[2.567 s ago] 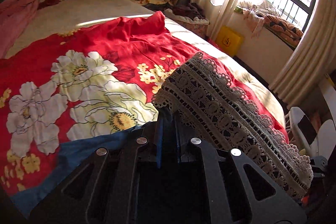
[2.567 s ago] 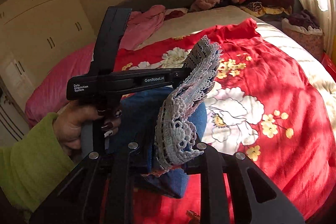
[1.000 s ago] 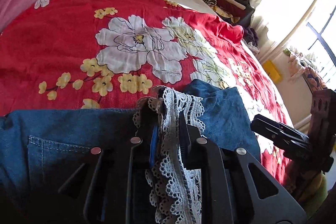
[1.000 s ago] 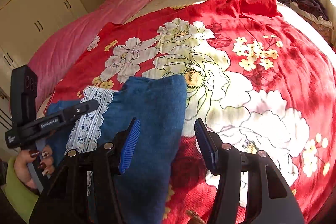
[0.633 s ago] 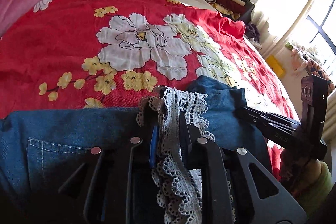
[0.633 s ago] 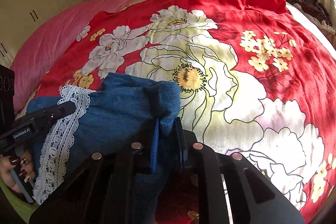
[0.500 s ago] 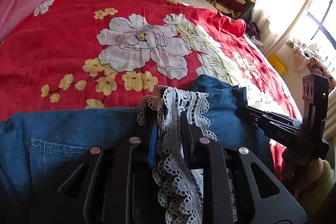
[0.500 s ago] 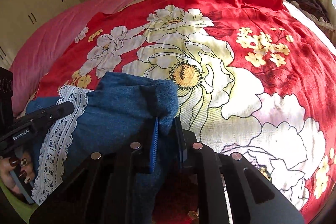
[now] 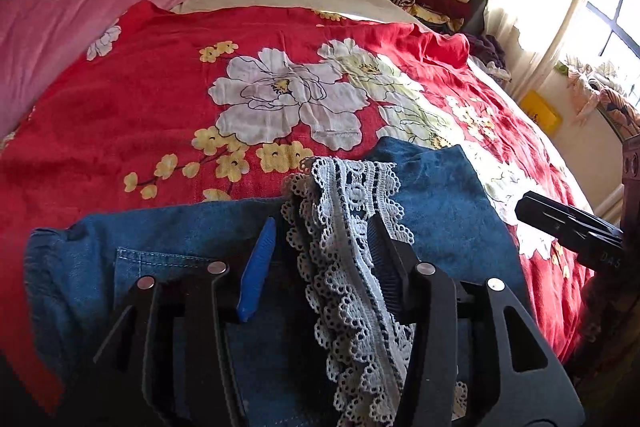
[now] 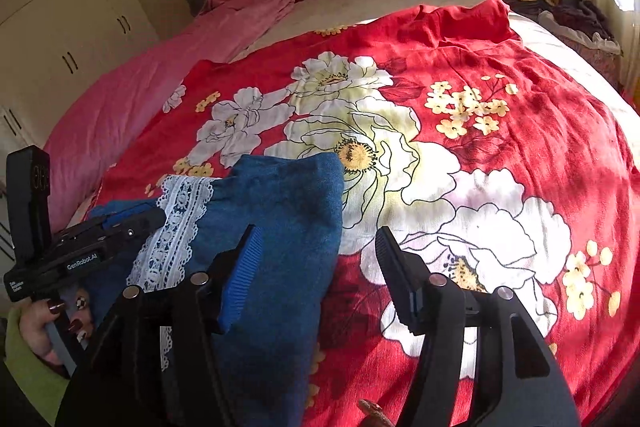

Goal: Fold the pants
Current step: 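Lift the lace-trimmed edge and fold it over the pants with both tools, then lay the folded lace edge flat and open both tools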

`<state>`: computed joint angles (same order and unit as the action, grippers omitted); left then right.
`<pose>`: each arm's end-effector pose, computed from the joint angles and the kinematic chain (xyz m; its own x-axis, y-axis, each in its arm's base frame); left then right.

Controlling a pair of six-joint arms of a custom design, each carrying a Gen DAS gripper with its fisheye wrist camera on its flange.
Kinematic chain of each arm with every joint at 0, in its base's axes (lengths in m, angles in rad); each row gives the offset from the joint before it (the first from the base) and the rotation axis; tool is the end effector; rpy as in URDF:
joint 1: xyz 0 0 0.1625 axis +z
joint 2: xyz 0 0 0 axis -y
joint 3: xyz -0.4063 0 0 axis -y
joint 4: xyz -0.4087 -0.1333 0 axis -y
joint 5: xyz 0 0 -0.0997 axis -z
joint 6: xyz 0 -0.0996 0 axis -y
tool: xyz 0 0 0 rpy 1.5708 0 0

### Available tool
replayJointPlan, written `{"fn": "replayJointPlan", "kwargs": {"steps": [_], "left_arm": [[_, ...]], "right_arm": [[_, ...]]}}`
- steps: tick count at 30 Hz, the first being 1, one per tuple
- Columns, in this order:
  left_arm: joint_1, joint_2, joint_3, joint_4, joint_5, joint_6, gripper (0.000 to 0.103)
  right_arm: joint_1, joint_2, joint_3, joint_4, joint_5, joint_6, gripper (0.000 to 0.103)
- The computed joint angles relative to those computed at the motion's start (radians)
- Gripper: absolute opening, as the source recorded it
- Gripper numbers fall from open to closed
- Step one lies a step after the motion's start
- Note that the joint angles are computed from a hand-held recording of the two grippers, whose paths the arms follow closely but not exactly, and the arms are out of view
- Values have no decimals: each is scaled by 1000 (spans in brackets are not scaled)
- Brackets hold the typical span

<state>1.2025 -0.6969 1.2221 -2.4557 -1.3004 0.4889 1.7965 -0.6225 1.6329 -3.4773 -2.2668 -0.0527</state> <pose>-0.1361 -0.7967 0.1636 -0.6653 0.6390 -0.3860 0.7356 0.6492 -0.1933 0.2175 -0.6368 0.0833 -0.8514 0.2837 0.4411 -0.1849 0.6246 -0.7587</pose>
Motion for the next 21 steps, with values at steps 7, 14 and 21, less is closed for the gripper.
{"fn": "replayJointPlan", "kwargs": {"steps": [7, 14, 21], "left_arm": [[-6, -64, 70, -36, 9, 16, 60], [-11, -128, 140, -63, 11, 15, 75], [-9, -182, 209, -55, 8, 18, 75]], "right_arm": [[24, -18, 59, -27, -3, 30, 74], [35, -28, 96, -19, -3, 56, 74], [45, -27, 123, 15, 0, 74, 74]]}}
